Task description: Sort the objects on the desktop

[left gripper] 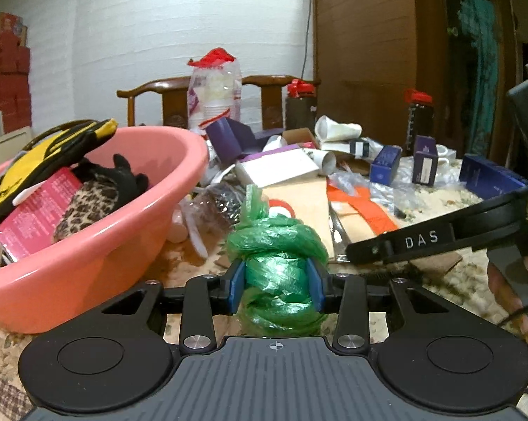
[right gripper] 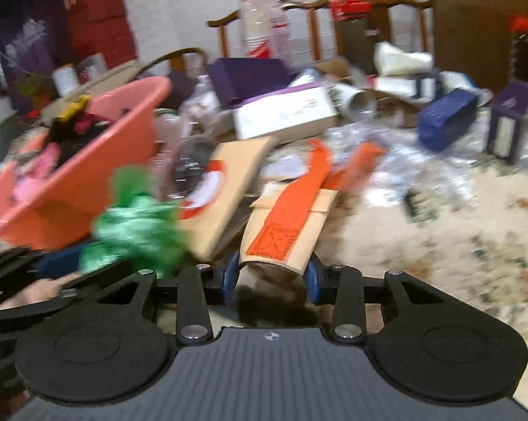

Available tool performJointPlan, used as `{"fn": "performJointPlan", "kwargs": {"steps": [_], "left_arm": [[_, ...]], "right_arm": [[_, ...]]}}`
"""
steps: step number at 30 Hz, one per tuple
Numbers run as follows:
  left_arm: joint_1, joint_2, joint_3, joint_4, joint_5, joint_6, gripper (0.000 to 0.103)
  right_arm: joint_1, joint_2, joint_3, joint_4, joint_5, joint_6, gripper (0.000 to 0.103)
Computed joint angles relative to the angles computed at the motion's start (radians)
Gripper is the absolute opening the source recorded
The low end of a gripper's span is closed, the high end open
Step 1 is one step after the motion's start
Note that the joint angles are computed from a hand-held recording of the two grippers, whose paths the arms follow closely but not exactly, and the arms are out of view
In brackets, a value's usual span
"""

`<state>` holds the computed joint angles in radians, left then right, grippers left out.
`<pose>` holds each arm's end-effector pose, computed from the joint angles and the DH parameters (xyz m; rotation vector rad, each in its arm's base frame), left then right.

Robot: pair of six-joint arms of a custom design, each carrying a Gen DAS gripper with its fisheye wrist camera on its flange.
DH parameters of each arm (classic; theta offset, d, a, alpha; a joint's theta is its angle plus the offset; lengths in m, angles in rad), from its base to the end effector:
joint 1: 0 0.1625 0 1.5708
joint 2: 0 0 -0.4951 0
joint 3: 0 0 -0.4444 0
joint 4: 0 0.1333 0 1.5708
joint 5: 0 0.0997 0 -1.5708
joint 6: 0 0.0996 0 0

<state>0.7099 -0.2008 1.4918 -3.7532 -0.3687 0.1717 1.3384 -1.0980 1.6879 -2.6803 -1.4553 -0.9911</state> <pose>-0.3823 -0.6268 -0.1109 0.4005 1.9784 -1.3069 -0.0273 -0.7441 0.3197 1.0959 -2.6306 0.7146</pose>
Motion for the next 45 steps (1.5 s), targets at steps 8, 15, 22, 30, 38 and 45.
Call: {"fn": "performJointPlan", "kwargs": {"steps": [8, 15, 22, 30, 38, 45], "left_arm": [[0.006, -0.013, -0.009, 0.03, -0.085, -0.016, 0.039], [-0.005, -0.011, -0.012, 0.001, -0.113, 0.036, 0.038], [0.007, -0.044, 0.04, 0.01, -0.089, -0.041, 0.038], [0.012, -0.027, -0.001, -0.078, -0.068, 0.09, 0.039], [0.032, 0.0, -0.035, -0.074, -0.043, 0.102, 0.048], [0.028, -0.02, 0.008, -0.062, -0.068, 0.011, 0.034]], "right_arm": [[-0.007, -0.037, 0.008, 0.068, 0.058, 0.026, 0.039], [-0.035, -0.096, 0.092, -0.035, 0.117, -0.012, 0.027], [-0.05, -0.055, 0.047, -0.054, 0.089, 0.097, 0.079], [-0.022, -0.02, 0.008, -0.172, 0.072, 0.089, 0.097], [0.034, 0.08, -0.007, -0.282, -0.136, 0.024, 0.008], [0.005, -0.003, 0.096, -0.252, -0.032, 0.008, 0.005]]}}
